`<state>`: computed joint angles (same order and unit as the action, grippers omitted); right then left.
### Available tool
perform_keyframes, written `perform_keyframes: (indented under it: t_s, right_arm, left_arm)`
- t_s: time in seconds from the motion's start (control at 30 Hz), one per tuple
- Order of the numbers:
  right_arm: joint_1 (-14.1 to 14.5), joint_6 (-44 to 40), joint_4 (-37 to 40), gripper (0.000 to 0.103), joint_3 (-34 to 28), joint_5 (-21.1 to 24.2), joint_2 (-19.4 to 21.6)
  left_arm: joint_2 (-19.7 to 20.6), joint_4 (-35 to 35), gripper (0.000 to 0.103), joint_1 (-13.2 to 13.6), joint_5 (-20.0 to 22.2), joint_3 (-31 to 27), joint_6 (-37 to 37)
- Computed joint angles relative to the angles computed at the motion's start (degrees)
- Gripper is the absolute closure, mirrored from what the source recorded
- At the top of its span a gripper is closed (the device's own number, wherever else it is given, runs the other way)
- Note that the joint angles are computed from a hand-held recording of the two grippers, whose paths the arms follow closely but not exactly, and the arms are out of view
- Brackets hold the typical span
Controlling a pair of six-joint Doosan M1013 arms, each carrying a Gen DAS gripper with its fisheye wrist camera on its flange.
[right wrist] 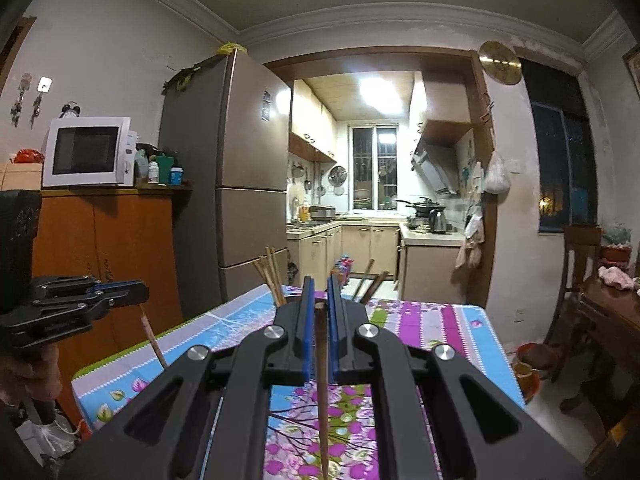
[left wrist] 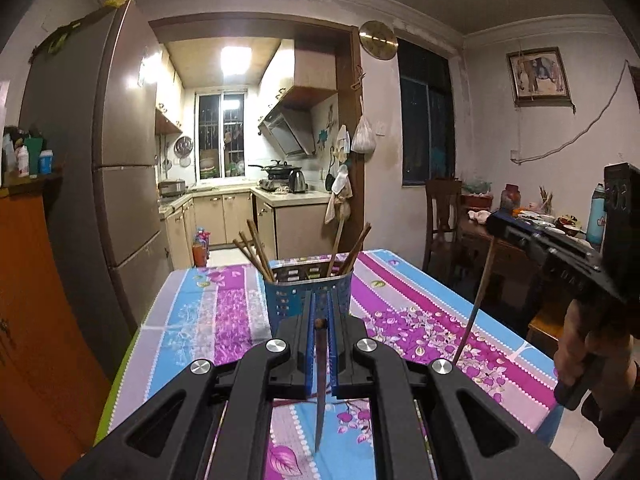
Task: Organize utensils
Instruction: 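Lift both chopsticks and lower them into the blue mesh holder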
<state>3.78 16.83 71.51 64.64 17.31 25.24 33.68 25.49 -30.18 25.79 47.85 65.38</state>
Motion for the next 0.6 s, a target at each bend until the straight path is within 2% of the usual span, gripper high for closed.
perform_keyframes:
  t_s: [0.13,0.4,0.6]
  right_arm:
    - [0.06,1.32,-1.07,0.098,-1.37,1.65,0.46]
    - [0.19,8.39,-7.29,0.098,-4.98,5.00,1.88]
    - [0.21,14.82,-12.39,0.098,-8.72,7.08,3.75]
  left_arm:
    - [0.61,-0.03,0.096,-0.31,-0.11,-2.42,1.86]
    - [3.06,-5.02,0.096,-0.21,1.84,-8.06,7.21]
    - [6.15,-7.15,0.096,0.16,3.27,-14.49,9.68]
